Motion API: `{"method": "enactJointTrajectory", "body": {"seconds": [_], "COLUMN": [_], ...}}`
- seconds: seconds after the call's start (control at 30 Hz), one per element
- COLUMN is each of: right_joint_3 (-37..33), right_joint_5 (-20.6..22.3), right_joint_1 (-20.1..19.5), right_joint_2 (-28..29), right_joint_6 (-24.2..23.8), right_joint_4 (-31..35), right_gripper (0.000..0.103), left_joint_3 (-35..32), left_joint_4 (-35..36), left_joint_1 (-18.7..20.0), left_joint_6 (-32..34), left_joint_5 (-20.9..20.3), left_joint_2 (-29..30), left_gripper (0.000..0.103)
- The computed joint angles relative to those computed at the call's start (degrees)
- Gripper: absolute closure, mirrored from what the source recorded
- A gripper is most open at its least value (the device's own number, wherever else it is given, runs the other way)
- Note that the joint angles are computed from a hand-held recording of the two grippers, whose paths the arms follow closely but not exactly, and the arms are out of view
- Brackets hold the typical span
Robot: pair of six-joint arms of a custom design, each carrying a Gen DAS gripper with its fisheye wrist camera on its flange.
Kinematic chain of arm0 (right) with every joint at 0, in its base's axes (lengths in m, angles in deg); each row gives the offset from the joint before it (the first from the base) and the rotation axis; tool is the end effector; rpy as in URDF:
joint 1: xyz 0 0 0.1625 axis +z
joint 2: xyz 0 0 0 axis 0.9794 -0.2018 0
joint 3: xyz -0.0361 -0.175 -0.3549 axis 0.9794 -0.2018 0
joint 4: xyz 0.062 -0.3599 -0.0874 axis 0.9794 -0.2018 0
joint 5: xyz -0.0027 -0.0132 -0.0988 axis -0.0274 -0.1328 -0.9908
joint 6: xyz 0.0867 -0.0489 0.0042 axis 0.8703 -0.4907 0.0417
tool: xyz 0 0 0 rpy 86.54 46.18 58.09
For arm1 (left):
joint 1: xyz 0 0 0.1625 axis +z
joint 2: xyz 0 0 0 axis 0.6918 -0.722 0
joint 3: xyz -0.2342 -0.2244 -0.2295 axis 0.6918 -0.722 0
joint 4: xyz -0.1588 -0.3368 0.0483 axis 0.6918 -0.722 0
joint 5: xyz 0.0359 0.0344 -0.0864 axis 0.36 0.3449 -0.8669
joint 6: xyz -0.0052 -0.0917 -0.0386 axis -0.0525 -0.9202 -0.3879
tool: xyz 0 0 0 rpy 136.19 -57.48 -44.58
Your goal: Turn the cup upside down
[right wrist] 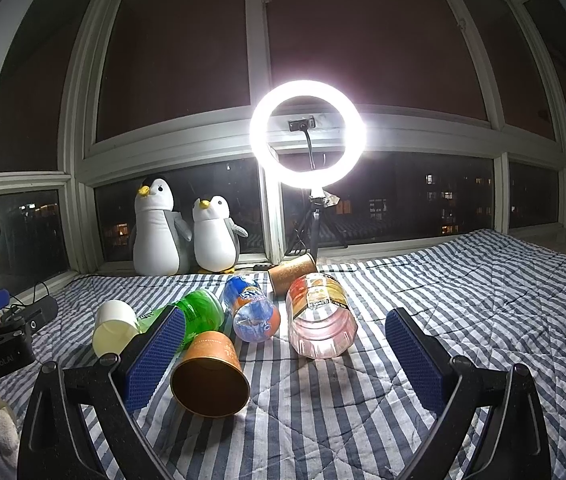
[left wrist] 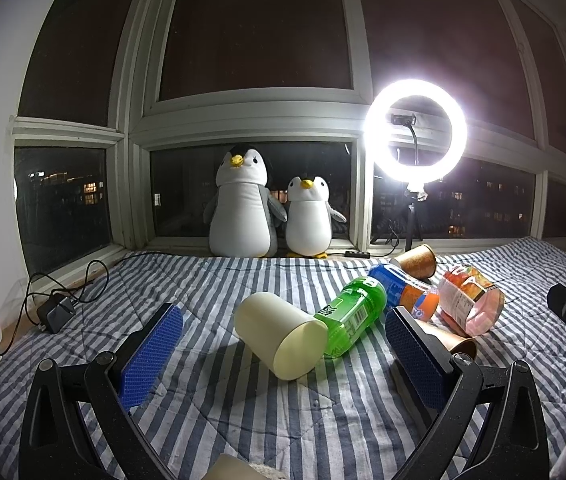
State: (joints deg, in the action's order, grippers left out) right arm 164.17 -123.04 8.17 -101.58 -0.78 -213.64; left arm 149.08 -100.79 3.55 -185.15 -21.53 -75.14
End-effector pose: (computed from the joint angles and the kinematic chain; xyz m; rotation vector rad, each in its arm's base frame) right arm 0.0759 -0.5220 0.1250 0.4837 -2.1181 1.2737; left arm -0.1713 -0.5103 -0.0057 0.4163 1.8013 -1.5467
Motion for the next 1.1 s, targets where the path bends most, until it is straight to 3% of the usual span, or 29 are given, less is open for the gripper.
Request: {"method": "enactJointTrajectory", "body": {"seconds": [0.3,0.57,0.73,0.93,1.1], "right_joint_3": [-0.16,-1.11,-1.40,-1.86,-2.02], "right_joint_5": [-0.23,-2.71,-4.00,-6.01,-7.49], "right_joint_1": [0.12,0.75,1.28,2.00,2.35], "right_joint_2": [-0.05,0.12,0.05,-0.61,-0.66], "right_joint_6": [0.11,0.01,-0.54,-0.68,-0.94], "right_joint_4": [0.46,1.52,1.97,5.15,6.14], "right_gripper": [0.004,0.004,0.004,0.004,0.004], "left_joint_3": [-3.07,-10.38,-17.15,-29.17,-46.89], "left_joint_4": [6.78,23.60,34.32,51.81,76.00], "left_joint_1": [0.52,2.50,3.90,5.59,8.01], "left_joint_6": [-1.94,-10.80,-12.34,-15.86,-29.25], "left_joint_5": [1.00,2.63,2.90,2.89,3.26], "left_joint_2": [0.29,1.07,2.75,6.80,13.61], "left_gripper": [0.000,0.000,0.000,0.000,0.000]}}
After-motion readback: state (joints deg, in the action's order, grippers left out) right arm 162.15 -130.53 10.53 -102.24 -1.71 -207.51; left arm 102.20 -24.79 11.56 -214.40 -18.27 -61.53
